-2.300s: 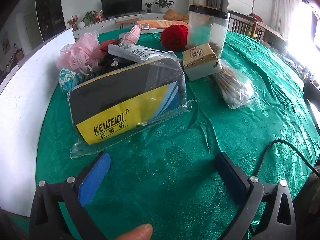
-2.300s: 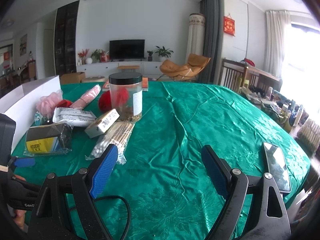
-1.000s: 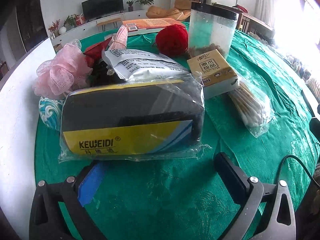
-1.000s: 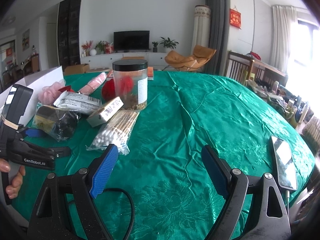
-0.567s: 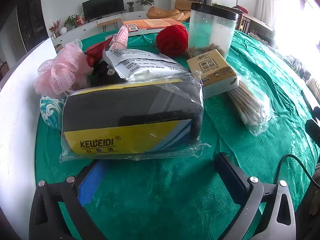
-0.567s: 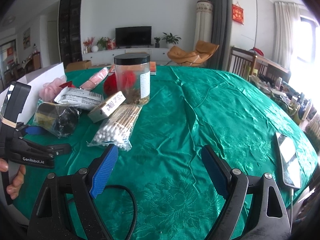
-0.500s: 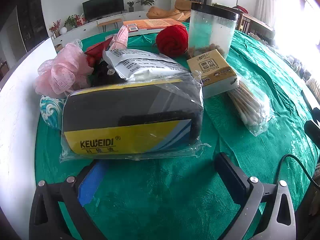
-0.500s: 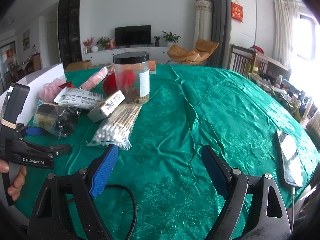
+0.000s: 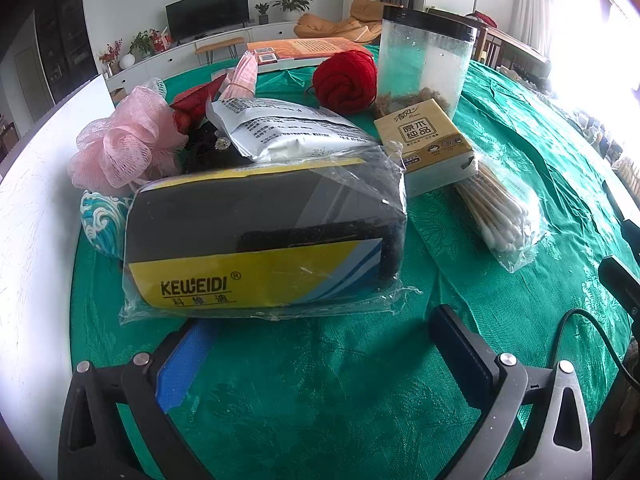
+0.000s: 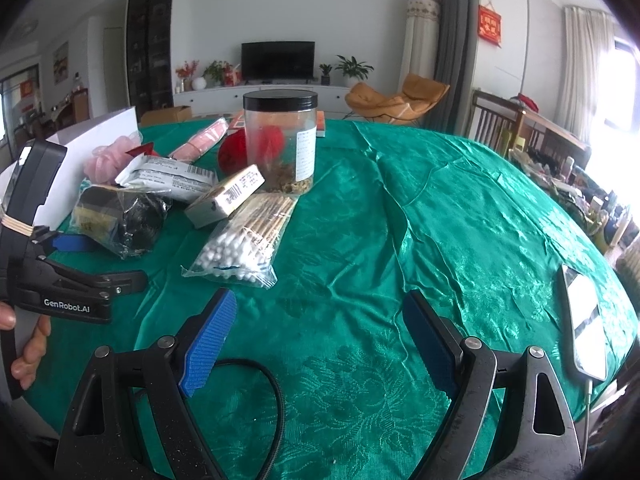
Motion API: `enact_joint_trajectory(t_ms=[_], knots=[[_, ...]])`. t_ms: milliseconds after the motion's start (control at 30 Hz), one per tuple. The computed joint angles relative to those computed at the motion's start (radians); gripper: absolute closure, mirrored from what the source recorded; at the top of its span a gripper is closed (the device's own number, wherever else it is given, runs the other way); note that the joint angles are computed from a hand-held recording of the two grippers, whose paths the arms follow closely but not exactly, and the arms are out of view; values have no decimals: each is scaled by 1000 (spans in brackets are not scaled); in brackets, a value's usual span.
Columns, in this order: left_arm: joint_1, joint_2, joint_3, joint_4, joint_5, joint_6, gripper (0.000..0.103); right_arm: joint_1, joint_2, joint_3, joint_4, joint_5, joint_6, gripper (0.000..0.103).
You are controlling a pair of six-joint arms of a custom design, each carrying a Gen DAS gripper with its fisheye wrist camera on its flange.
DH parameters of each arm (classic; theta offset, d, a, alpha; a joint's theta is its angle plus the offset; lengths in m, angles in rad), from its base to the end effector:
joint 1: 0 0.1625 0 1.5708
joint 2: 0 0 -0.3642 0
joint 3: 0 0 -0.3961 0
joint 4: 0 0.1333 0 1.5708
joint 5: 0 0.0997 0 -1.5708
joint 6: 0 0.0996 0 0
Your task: Organize soft objects
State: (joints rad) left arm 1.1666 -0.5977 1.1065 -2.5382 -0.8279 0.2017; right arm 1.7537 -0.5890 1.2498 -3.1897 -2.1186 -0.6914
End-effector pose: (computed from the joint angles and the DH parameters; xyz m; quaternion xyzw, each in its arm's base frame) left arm -0.1179 -0.7858 0.1529 0.1920 0.8907 -0.2464 0.3302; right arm 0.2151 -0.7153 0.1544 0.2487 -0.8268 0.3691 0.3439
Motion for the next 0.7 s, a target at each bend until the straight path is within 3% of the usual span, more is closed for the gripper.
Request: enact_joint_trajectory(t_ms=[700], knots=[[0,-1,2,-2,-1,0,0,0,-1,1,5,0,5,16]])
